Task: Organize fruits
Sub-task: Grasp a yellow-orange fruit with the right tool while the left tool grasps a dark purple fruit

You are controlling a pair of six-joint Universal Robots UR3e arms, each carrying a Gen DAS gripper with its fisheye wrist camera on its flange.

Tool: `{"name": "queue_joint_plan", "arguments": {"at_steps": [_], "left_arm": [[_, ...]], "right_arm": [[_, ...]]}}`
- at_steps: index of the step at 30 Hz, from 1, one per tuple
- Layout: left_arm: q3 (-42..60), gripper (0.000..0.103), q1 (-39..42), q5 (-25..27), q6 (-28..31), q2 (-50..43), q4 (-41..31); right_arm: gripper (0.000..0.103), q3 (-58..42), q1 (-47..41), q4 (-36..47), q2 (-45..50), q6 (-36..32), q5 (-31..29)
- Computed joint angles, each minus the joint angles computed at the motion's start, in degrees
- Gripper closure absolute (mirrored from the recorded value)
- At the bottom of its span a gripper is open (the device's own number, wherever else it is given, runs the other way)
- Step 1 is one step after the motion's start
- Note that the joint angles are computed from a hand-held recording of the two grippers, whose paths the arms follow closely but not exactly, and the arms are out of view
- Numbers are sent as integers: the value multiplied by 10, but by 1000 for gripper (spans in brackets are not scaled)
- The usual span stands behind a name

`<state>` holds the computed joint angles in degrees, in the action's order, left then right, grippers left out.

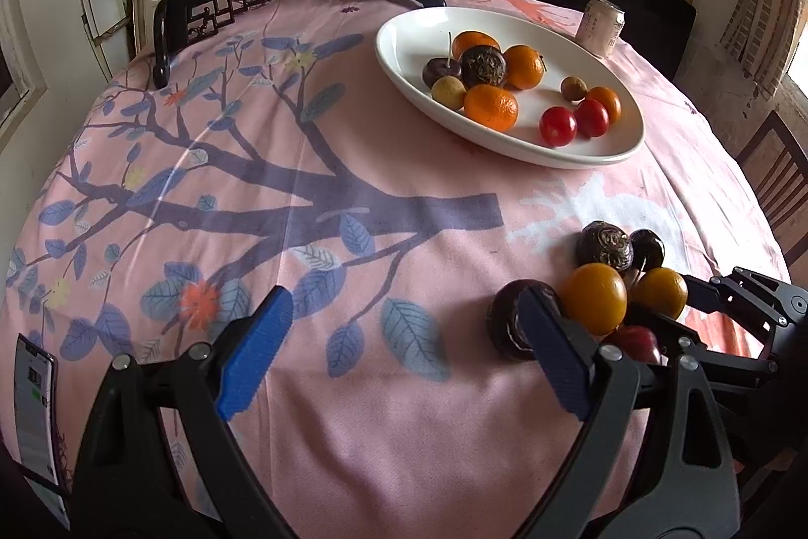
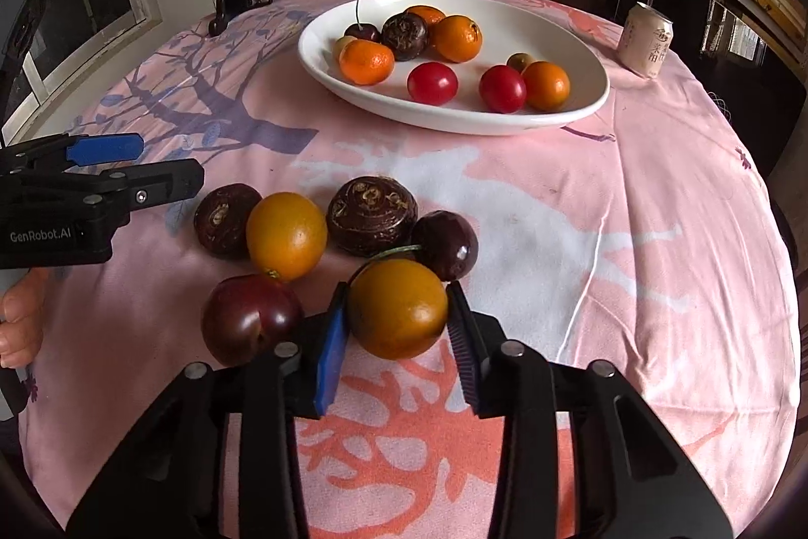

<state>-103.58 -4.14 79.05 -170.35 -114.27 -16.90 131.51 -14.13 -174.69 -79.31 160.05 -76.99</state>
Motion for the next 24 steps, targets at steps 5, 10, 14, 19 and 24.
{"name": "queue_joint_plan", "arguments": {"at_steps": [5, 10, 14, 19, 24], "left_arm": [[-4, 11, -7, 3, 12, 1, -2], [-15, 11, -13, -7, 34, 6, 3], [-8, 11, -24, 6, 39, -6, 1], [-10, 11, -24, 1, 44, -3, -3], [-20, 11, -23, -22, 64, 8, -13]], "right_arm": [[66, 24, -28, 11, -29, -1, 33], [66, 73, -76, 13, -81, -6, 64], [66, 98, -104, 18, -106, -13, 77], [66, 118, -125, 27, -135, -24, 95], [66, 132, -141, 47, -167, -39, 111]]}}
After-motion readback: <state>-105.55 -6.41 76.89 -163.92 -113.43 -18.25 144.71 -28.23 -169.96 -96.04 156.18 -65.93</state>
